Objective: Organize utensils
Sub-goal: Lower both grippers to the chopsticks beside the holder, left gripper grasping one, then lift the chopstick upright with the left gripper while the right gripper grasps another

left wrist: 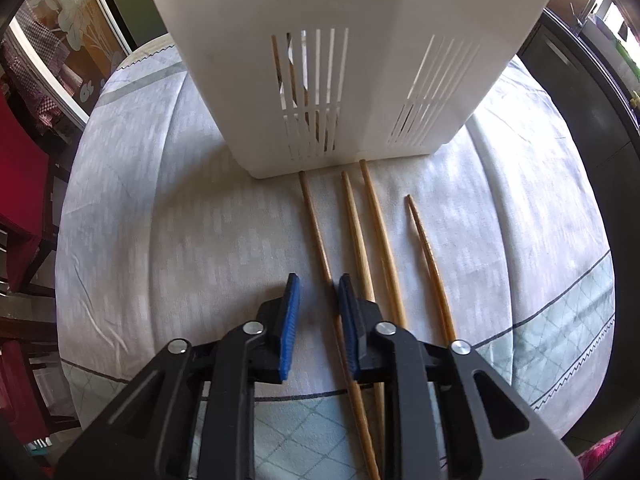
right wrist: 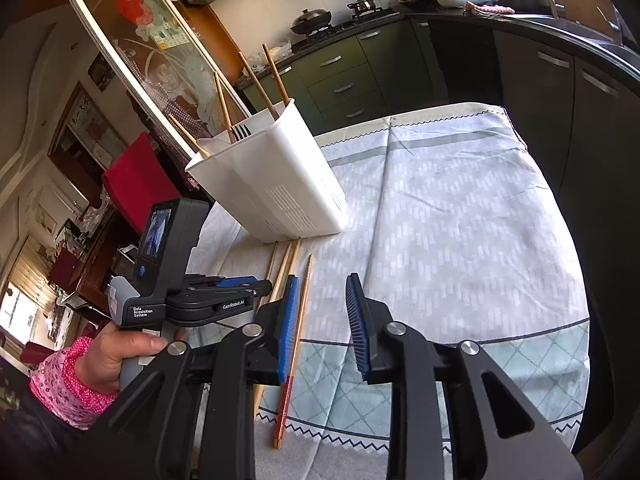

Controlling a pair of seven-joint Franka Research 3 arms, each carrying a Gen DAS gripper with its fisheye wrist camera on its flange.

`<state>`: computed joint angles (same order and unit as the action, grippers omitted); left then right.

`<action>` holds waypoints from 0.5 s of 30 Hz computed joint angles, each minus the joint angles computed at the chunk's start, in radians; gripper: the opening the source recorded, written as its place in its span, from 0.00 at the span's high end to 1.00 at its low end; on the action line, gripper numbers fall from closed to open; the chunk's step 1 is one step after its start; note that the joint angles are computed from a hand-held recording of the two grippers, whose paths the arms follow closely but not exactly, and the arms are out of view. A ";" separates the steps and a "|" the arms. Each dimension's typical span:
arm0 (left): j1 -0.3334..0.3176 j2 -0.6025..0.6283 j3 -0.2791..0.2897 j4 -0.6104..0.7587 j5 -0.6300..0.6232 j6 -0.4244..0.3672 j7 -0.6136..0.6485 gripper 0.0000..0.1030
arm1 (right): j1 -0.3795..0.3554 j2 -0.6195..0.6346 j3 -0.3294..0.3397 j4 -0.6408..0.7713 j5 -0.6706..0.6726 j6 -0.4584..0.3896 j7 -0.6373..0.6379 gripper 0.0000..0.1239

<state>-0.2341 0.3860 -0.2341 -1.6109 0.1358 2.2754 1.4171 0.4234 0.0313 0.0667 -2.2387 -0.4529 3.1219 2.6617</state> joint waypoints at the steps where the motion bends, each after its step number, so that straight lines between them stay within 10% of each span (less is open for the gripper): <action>1: -0.001 -0.001 -0.002 -0.003 0.002 -0.001 0.005 0.90 | 0.000 0.001 0.001 -0.001 0.006 0.001 -0.003 0.79; 15: 0.050 -0.053 0.015 -0.063 0.000 -0.006 0.093 0.94 | 0.046 0.087 0.011 0.107 0.169 -0.122 -0.202 0.76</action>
